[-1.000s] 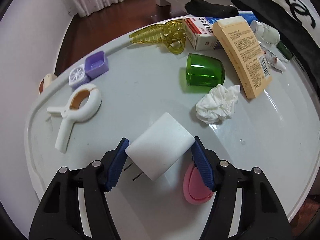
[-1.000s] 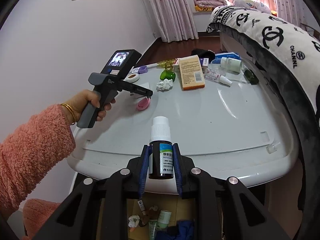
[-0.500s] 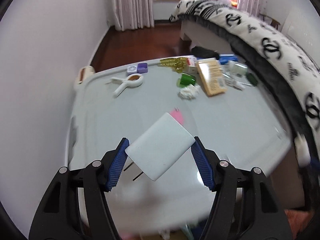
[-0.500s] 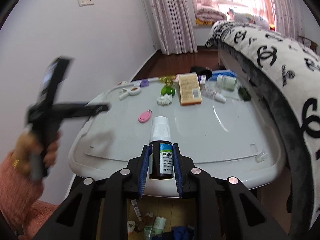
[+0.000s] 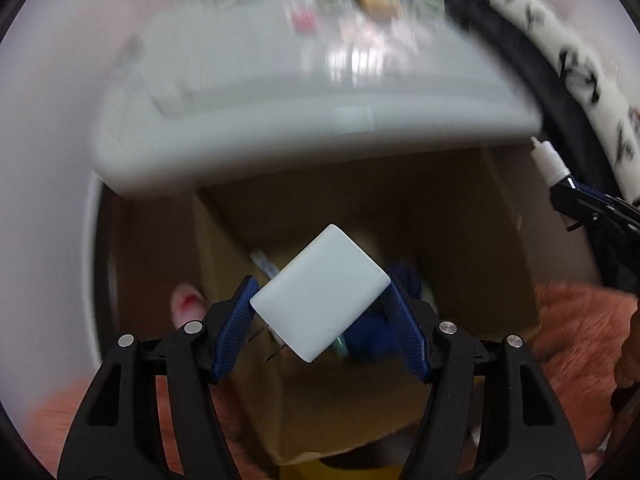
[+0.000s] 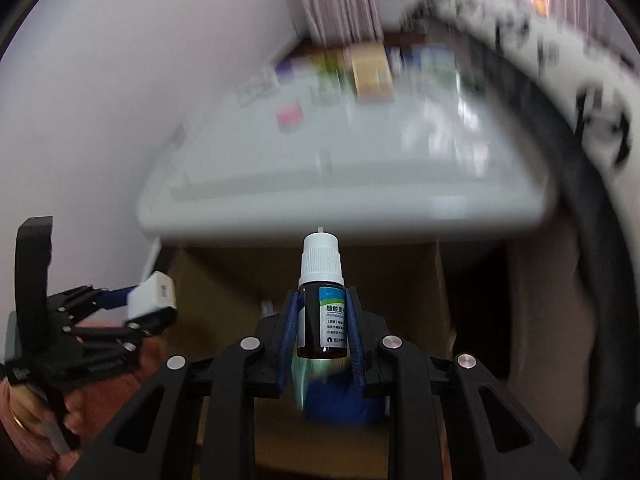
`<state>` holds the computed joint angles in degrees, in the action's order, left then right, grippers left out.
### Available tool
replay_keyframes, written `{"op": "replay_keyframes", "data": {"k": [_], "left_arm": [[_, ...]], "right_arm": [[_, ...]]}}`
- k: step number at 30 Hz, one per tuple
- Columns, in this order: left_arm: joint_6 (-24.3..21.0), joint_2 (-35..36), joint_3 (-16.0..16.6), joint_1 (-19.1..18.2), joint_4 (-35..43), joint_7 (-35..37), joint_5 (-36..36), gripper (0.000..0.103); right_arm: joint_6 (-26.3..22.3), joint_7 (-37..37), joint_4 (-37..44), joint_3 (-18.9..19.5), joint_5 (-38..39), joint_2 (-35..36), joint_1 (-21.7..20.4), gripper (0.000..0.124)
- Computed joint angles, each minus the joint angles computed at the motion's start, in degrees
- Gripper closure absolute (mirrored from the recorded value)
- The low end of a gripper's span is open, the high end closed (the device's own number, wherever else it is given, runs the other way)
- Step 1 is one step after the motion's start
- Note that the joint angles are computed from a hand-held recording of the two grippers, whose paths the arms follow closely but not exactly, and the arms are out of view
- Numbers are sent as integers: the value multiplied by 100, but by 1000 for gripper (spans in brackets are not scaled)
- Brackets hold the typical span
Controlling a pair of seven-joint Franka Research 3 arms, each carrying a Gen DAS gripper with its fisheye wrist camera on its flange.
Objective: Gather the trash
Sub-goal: 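Grasp the white charger and drop it in the box with left tool while right tool drops eye-drops, then grasp the beige carton with the right tool while the left tool grasps the pink oval clipper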
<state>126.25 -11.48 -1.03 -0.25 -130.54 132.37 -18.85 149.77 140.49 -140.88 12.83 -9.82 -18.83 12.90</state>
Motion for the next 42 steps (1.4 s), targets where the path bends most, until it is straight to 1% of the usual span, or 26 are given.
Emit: {"op": "replay_keyframes", "data": {"k": [1,3,4,5,6,9,12,14,15,19,21,23,25,26,27,29,31,32,33,34,35,36,38,40,41,42], "left_arm": [[-127,195,-63,12,31,-210,185,40],[-272,540,-190,27,113,-520,582,40],[-271,739,-282,32,143,-793,949,39],[-333,913,-329,33,212,-915,1140,30],[-405,1089,-369,36,289,-1039,1331,24],[-547,1496,-431,87,496,-1560,1778,17],[-449,1371,-489,146,384,-1224,1573,17],[-453,1322,-480,169,335,-1175,1516,17],[-499,1329,-473,182,363,-1159,1443,17],[-374,1101,-482,172,262,-1044,1340,17],[-331,868,-440,153,334,-729,875,17],[-41,614,-346,102,497,-178,58,17],[653,499,-310,-29,699,215,-614,15],[918,532,-300,-93,807,337,-853,10],[1171,644,-305,-156,996,423,-1092,10],[1356,1022,-329,-206,1554,597,-1627,10],[1637,1310,-425,-159,1897,525,-1821,10],[1828,1453,-482,-125,2006,572,-1952,10],[1976,1534,-536,-78,2026,611,-2024,10],[2080,1592,-582,-30,2026,641,-2060,10],[2072,1683,-610,10,2059,612,-1915,10],[1918,1776,-632,40,2160,482,-1651,10],[1647,1953,-704,168,2359,389,-1644,10],[1469,2056,-737,278,2545,169,-1576,10],[1289,2134,-756,342,2675,91,-1588,10],[1201,2169,-777,389,2737,8,-1588,10]], "right_arm": [[-62,-41,-5,-156,176,221,183,101],[-181,23,12,-897,350,654,919,100],[-249,-45,32,-1117,480,849,1130,93],[-413,-207,98,-1169,718,1056,1156,68],[-783,-395,242,-1214,1095,1304,1143,61],[-862,-439,228,-1389,1365,1398,1210,60],[-816,-281,210,-1212,1204,1334,1012,54],[-801,-292,228,-1297,1115,1325,1105,53],[-845,-266,237,-1135,1034,1320,952,53],[-810,-109,153,-1521,911,1203,1322,53],[-741,241,38,-1503,583,980,1270,53],[-603,575,-8,-1351,88,683,1052,53],[-612,834,207,-1184,-504,570,787,46],[-589,889,424,-995,-835,596,515,38],[-635,960,682,-803,-1187,680,240,38],[-596,1178,1209,-756,-1896,973,29,30],[-438,1364,2055,-442,-2622,1612,-494,27],[-278,1346,2555,-491,-3149,2067,-584,27],[-433,1338,3037,-593,-3291,2448,-513,27],[-601,1064,3537,-891,-3315,2880,-279,27],[-516,733,4037,-1386,-3150,3375,42,27],[-691,433,4538,-1685,-2845,3800,237,27],[-1252,204,5450,-1706,-2526,4491,189,28],[-1346,-39,6215,-1625,-2155,5133,-51,28],[-1514,-178,6659,-1732,-1875,5486,-13,29],[-1671,-293,7003,-1639,-1798,5727,-133,31]]}}
